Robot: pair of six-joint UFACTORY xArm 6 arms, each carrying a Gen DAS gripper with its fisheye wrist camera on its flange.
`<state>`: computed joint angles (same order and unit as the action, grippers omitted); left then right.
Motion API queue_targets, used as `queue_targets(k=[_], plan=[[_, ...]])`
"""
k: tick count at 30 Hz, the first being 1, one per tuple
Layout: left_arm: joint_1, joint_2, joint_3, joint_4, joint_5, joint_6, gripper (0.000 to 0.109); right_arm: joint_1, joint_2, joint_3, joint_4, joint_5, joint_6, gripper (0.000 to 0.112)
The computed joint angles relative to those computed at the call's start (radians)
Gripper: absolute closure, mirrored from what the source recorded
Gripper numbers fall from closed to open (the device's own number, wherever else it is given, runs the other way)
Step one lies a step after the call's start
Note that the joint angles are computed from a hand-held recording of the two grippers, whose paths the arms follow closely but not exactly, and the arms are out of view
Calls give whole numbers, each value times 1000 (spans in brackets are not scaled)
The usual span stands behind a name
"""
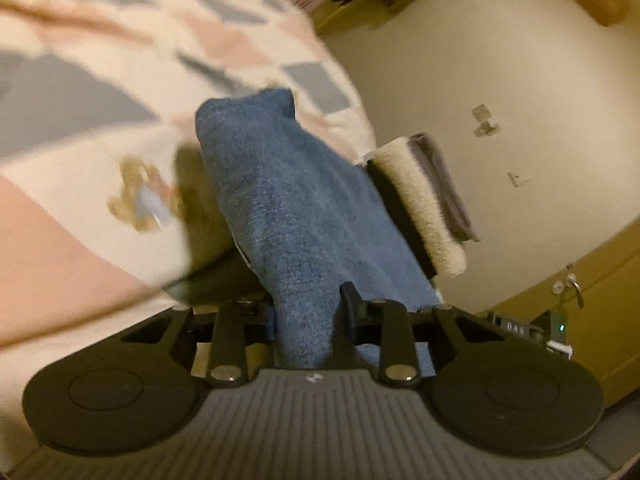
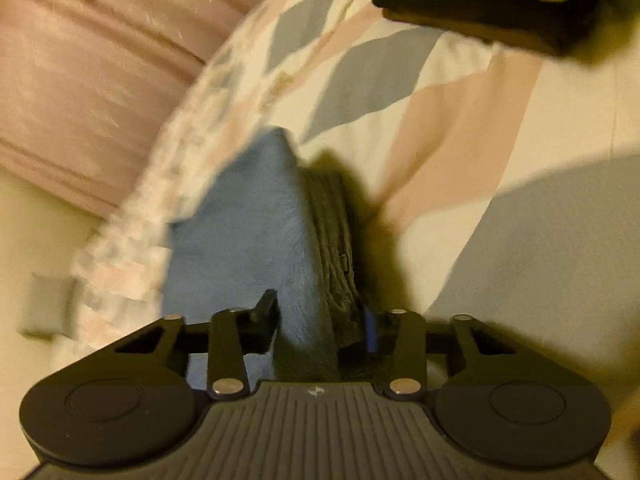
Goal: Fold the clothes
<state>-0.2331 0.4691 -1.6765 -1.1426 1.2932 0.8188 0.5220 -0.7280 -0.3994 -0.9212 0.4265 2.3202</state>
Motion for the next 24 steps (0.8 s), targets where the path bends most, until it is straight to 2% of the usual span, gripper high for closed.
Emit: queue_targets(k=[3,5,8,10,13,15,16,17,18,20,22,24], plan=[[55,-29,-10,31,44,43,83,104,38,-57,-147,43,232,75],[66,-31,5,100,32,50,82,150,109,-93,-203,49,325,75],[60,-29,48,206,-30,38,75,201,221,-145,-164,85,291,65],[72,-60,96,168,-57,85,74,216,265,-166,-144,102,269,62],[63,-139,170,176,-133,174,74,289,259,-231,-69,282,111,45],[54,-179,208,191,-179,234,74,336,241,-252,-67,397,55,43],[53,-195,224,193,-196,264,74,339,227,-244,-77,398,42,45],[56,-207,234,193,-209,286,74,320,220,-224,-66,357,31,48],[55,-220,245,190,-227,304,75,283,211,-194,-53,278,12,58],[59,-240,256,187,-264,332,77,235,186,-153,23,196,-56,58],[78,-232,235,180,-265,347,76,187,140,-116,74,143,-130,54],[82,-195,180,180,-255,334,76,139,118,-153,83,169,-299,57]])
